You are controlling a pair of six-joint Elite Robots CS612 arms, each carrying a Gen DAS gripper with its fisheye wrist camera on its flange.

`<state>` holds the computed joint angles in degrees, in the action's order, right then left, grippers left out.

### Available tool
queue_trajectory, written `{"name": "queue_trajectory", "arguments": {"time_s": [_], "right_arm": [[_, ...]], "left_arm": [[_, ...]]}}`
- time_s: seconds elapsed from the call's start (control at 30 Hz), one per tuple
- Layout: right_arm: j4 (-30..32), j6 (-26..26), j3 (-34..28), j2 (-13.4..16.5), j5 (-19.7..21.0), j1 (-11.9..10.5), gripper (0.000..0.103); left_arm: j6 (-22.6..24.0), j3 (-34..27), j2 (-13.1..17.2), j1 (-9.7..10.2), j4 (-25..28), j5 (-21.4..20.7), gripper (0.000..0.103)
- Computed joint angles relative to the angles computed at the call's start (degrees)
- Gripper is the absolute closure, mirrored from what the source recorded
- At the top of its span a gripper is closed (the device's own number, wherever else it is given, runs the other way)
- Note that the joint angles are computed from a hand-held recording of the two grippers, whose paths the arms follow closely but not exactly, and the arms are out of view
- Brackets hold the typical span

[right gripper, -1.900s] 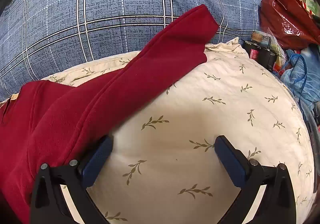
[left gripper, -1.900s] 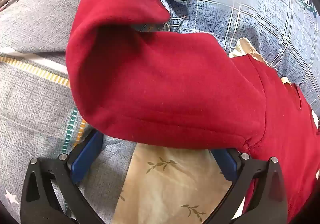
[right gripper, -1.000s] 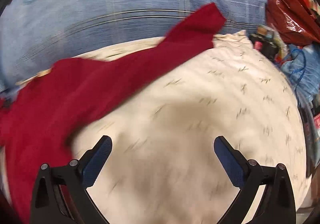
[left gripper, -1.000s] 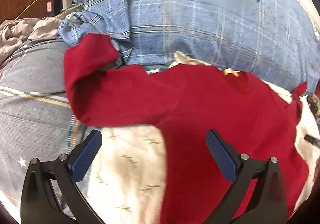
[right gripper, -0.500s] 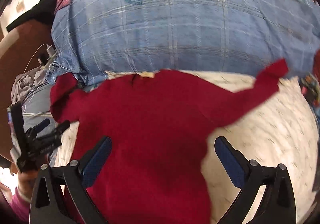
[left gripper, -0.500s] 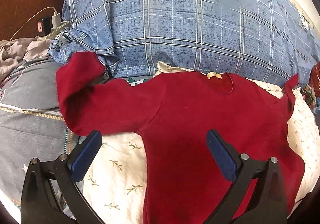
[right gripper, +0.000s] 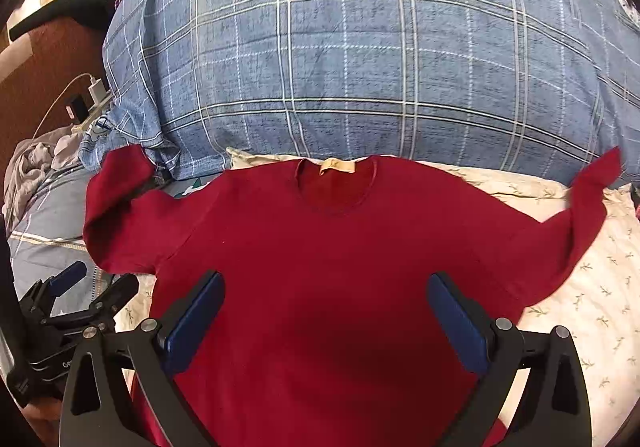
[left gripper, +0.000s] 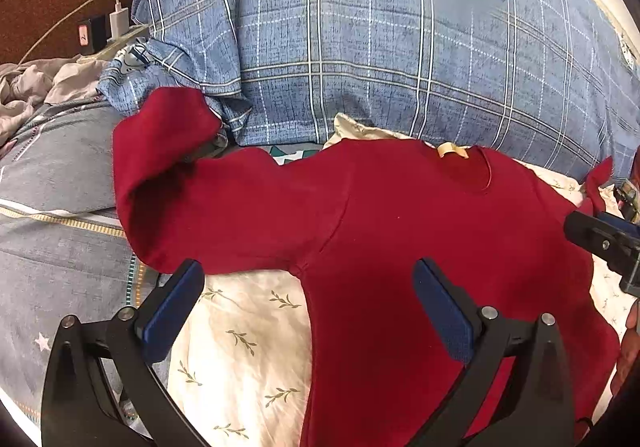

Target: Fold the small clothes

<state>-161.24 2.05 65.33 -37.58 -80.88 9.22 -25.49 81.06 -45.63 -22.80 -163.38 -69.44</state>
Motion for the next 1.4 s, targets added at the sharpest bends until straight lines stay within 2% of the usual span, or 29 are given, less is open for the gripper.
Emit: {"name": "queue_trajectory", "arguments": {"time_s": [0.53, 0.8, 0.93, 1.23, 1.4], "right_arm": [[5.63, -1.18, -5.74, 3.89, 1.22, 1.46, 0.003], [5.49, -0.95, -7.86, 5.56, -0.37, 1.83, 0.003], [5.16, -0.31, -8.14, 6.22, -1.36, 1.80, 0.012], [7.55, -1.12, -9.77, 7.28, 0.04, 1.96, 0.014], [8.72, -1.84, -10.19, 7.46, 1.63, 2.14, 0.015]], "left_arm": [[-3.06, -1.75, 1.81, 1.76, 2.25, -0.08, 0.000], [-3.94, -2.89, 2.97, 2.32, 2.24, -0.11, 0.000], [-3.26, -3.71, 3.72, 2.57, 2.17, -0.38, 0.000], [-2.17, -3.94, 3.94, 3.02, 0.68, 3.54, 0.000], [-3.92, -4.43, 4.24, 3.64, 2.19, 4.29, 0.000]]}}
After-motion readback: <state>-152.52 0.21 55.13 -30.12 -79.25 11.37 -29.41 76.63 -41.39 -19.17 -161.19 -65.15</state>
